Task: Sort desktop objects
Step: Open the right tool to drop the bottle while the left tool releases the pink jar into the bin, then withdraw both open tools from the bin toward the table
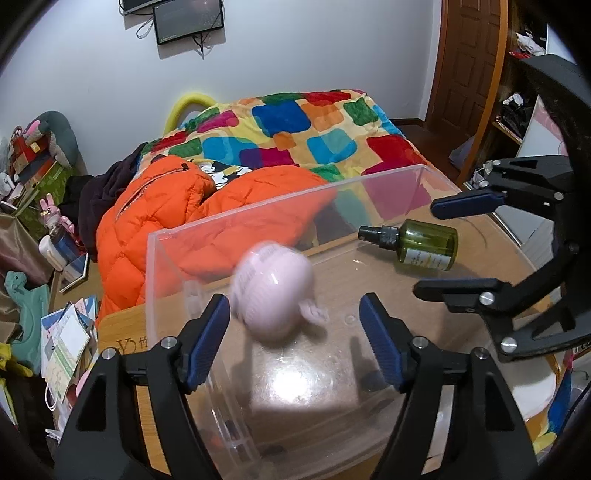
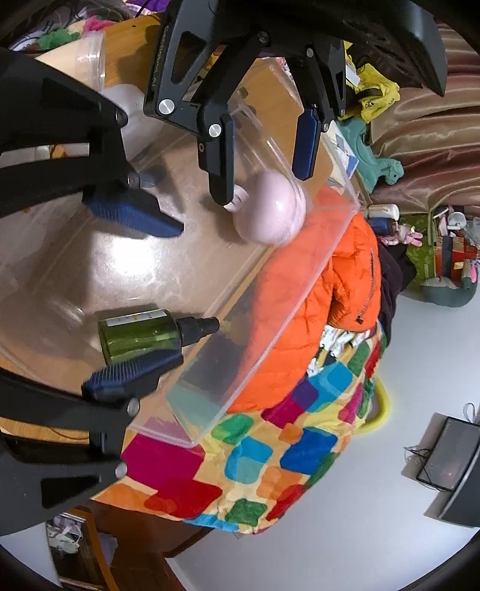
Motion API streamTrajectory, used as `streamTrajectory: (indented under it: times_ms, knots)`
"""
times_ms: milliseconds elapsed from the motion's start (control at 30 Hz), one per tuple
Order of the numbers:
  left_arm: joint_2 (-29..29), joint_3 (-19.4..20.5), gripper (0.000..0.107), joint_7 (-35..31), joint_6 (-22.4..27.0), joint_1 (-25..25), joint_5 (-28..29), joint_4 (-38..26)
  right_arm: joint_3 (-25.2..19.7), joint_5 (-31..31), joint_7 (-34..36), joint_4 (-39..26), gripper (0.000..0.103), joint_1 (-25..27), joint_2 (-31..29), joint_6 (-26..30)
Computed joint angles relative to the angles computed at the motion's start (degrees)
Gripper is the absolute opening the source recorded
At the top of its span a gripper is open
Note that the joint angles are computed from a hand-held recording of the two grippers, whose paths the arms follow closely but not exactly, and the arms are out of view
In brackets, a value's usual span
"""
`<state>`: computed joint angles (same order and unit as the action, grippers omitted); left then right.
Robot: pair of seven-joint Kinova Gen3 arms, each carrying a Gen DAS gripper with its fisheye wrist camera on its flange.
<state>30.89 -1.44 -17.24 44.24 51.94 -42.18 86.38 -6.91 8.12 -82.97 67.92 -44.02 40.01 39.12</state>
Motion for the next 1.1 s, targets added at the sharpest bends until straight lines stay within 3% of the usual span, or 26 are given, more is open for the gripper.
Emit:
streamTrajectory:
  times_ms: [567,1100]
  knots:
    - [-2.2,0.8,0.091,4.9,5.8,3.2,-5.2,0.1,4.1,7.0,-9.0,9.5,0.077,-4.0,-7.2,-8.2]
    - [-4.4,4.5,0.095,12.1,15.4,7.2,-11.9,1.0,6.5,15.2,-20.8,19.3,0.083,-7.2,-14.6,-14.3]
